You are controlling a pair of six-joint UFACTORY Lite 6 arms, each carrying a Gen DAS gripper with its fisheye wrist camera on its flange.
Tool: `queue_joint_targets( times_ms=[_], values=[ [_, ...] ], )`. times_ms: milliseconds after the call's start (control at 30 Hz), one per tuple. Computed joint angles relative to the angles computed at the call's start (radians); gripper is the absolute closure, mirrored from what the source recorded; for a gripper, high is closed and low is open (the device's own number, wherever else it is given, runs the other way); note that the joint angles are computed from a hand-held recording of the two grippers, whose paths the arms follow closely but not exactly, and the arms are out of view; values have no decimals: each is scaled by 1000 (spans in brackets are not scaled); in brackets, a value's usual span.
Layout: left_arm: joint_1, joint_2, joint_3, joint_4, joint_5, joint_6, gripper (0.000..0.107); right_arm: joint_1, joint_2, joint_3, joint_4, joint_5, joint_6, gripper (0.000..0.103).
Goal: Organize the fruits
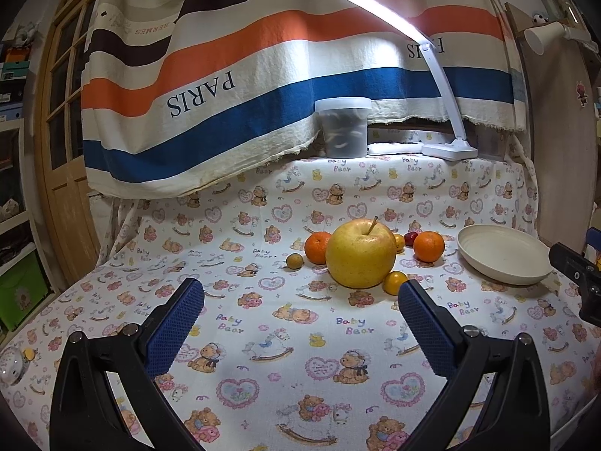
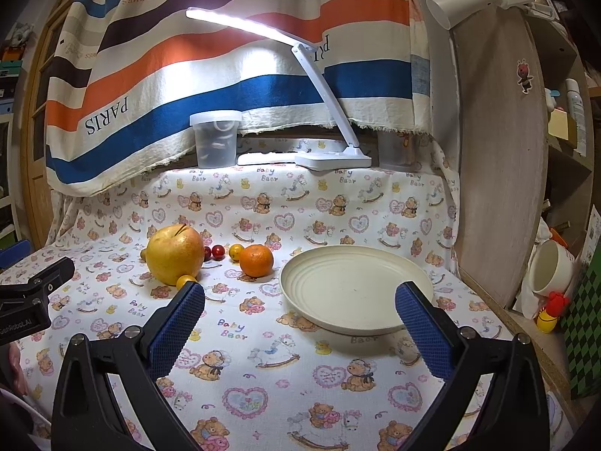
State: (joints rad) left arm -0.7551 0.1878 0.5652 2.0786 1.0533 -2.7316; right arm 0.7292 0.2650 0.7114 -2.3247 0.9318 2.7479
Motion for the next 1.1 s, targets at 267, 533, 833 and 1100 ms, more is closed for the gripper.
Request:
queue_joint_targets(
  times_ms=[267,533,833,1100],
  values=[
    [-3,6,1,0,4,-3,4,3,-1,-7,8,10,6,1],
    [-1,13,-2,3,1,-13,4,7,3,0,16,7,0,1],
    [6,3,-10,4,0,-14,4,6,6,-1,14,11,1,1],
    [7,-2,-11,3,-3,-9,4,4,7,0,13,7,1,1]
  ],
)
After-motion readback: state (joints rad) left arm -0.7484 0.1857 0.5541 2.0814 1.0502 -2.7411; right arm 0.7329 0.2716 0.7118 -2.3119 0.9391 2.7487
